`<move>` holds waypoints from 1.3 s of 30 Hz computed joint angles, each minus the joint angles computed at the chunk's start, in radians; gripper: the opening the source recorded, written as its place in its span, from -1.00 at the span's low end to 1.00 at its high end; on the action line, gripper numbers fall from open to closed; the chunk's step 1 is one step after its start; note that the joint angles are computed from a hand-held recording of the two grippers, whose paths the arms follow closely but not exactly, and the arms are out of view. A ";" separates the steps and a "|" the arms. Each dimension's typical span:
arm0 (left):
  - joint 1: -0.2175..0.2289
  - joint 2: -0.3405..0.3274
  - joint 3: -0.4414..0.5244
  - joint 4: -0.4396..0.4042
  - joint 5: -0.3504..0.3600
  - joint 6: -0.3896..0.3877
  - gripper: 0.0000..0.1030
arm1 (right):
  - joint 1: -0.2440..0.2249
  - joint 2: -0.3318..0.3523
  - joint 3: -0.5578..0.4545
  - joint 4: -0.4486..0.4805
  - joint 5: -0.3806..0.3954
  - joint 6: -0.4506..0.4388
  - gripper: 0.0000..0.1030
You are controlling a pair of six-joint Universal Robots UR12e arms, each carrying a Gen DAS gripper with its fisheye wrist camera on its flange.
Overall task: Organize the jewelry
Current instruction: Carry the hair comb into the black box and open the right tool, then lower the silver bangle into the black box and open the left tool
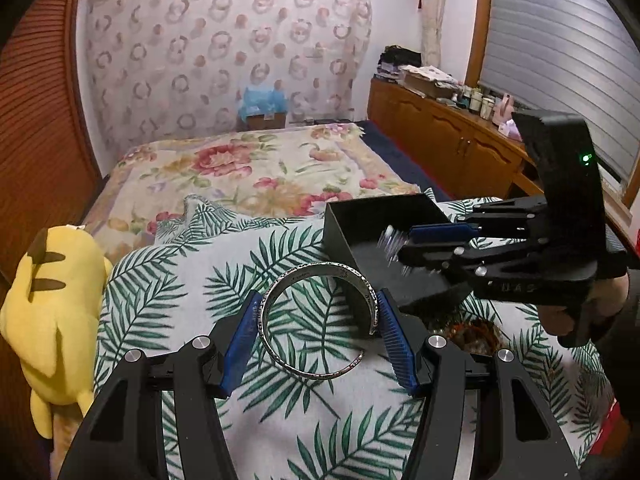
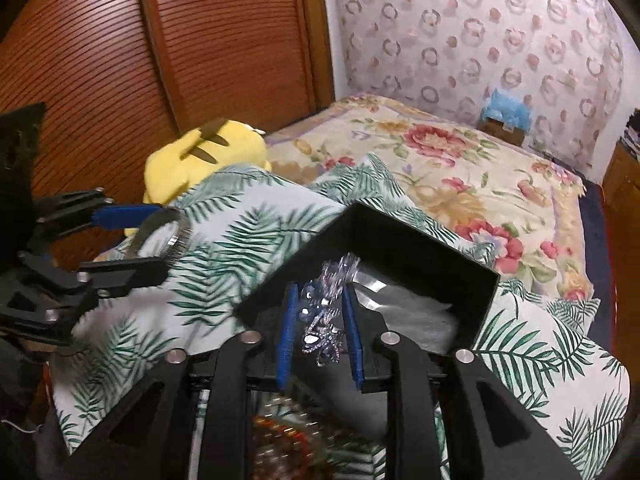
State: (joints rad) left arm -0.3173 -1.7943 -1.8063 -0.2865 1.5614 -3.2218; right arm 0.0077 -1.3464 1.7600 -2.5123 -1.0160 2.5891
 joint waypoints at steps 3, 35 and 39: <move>-0.003 -0.016 0.023 -0.014 0.000 0.006 0.08 | -0.009 0.005 -0.001 -0.007 0.010 0.009 -0.32; -0.064 -0.112 0.146 -0.055 -0.014 0.076 0.22 | -0.138 -0.148 0.247 -0.235 -0.012 0.164 -0.30; -0.073 -0.075 0.090 -0.023 -0.021 0.064 0.22 | -0.139 -0.177 0.287 -0.253 -0.028 0.158 -0.30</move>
